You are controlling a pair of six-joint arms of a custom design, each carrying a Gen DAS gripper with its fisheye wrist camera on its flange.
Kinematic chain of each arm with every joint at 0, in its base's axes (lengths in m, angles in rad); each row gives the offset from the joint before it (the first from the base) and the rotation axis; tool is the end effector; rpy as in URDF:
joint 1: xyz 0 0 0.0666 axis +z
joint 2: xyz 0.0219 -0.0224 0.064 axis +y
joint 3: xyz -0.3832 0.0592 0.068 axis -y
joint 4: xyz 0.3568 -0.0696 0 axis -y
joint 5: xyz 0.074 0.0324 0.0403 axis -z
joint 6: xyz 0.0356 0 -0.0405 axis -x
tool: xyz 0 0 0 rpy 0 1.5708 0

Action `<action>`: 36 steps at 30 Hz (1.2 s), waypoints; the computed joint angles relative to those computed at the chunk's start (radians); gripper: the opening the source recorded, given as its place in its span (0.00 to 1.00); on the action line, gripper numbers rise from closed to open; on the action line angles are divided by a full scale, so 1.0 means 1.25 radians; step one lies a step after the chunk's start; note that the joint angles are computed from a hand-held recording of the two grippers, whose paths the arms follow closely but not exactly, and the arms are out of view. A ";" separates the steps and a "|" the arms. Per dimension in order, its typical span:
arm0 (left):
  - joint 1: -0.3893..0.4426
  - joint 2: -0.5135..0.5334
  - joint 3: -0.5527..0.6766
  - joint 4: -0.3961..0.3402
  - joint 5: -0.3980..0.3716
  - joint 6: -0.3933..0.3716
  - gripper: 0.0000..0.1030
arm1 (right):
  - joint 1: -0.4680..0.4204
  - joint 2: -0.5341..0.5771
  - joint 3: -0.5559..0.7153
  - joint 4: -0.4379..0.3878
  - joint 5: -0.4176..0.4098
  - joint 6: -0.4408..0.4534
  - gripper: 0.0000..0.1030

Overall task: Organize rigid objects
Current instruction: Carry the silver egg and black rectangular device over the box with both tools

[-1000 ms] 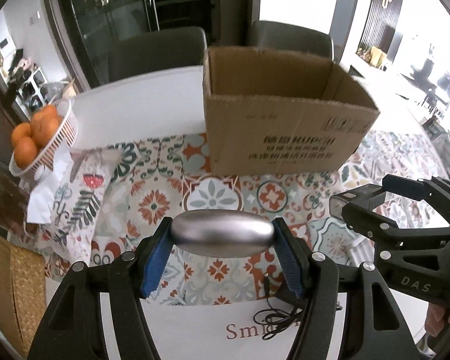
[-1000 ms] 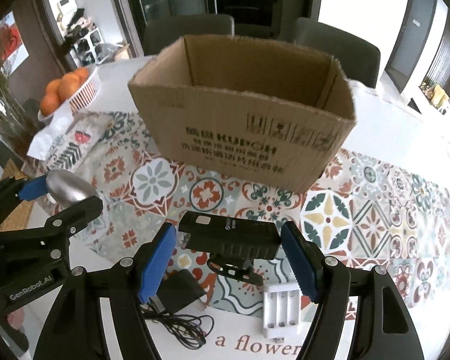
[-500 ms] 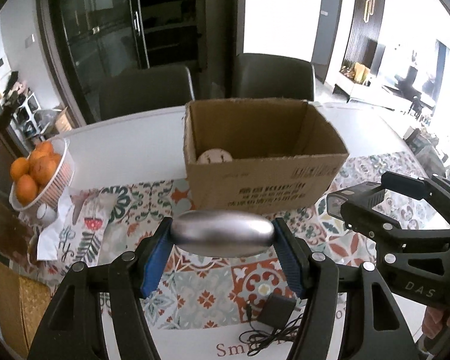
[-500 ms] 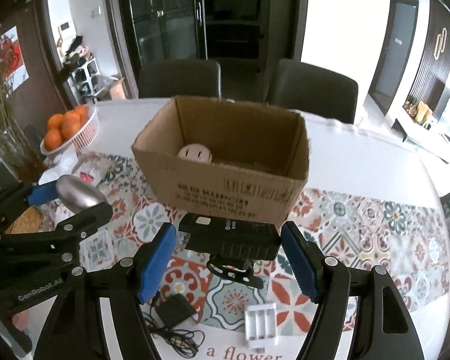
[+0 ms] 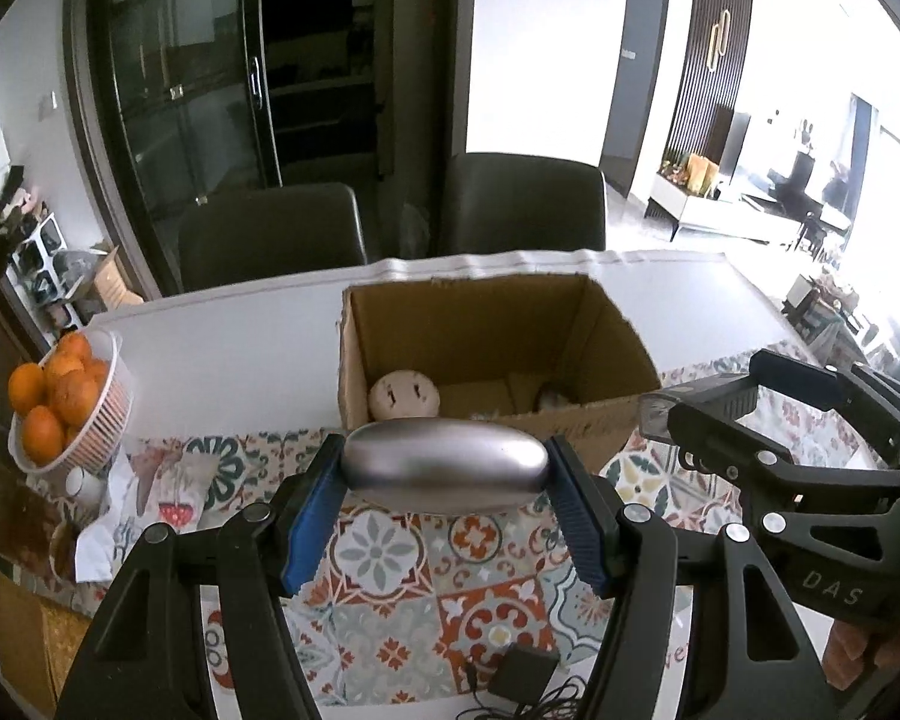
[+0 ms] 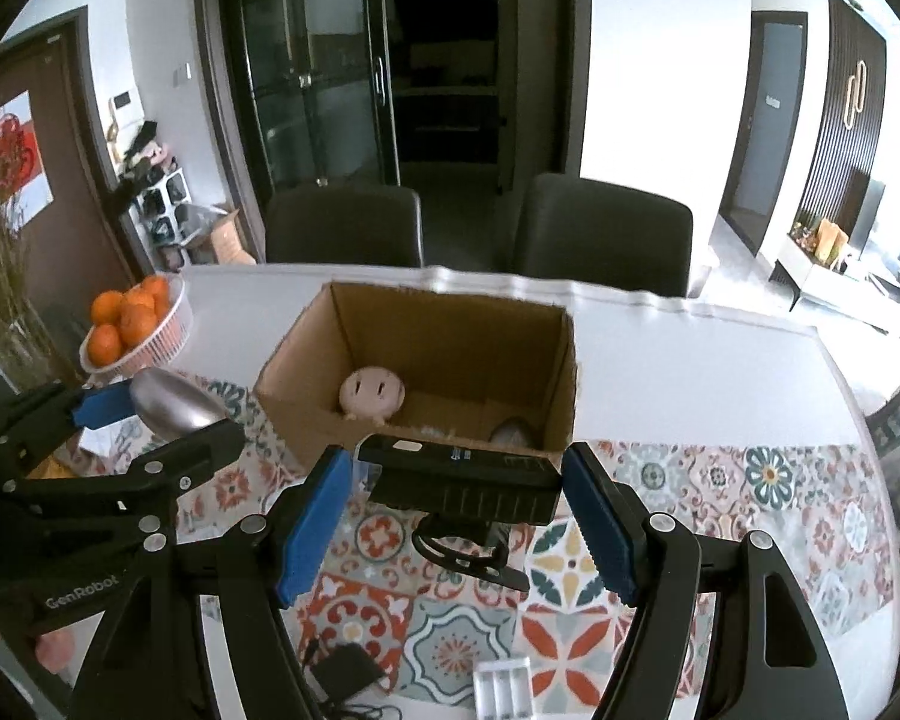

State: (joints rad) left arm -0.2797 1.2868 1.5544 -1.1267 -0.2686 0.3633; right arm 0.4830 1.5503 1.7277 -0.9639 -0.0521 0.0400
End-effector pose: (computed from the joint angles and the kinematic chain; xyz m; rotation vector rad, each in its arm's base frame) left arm 0.3817 -0.1002 0.5297 -0.2195 2.3793 0.0256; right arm 0.4514 0.2384 0.5004 -0.6382 2.2857 0.2759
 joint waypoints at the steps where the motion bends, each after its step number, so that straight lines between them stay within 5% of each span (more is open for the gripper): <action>1: 0.002 0.007 0.010 -0.001 0.002 -0.002 0.63 | -0.001 0.003 0.007 0.000 -0.001 0.000 0.71; 14: 0.038 0.108 0.146 -0.028 0.033 -0.036 0.63 | -0.031 0.092 0.139 -0.031 -0.026 -0.031 0.71; 36: 0.115 0.277 0.295 -0.140 0.131 -0.044 0.63 | -0.047 0.342 0.466 -0.227 -0.072 -0.044 0.71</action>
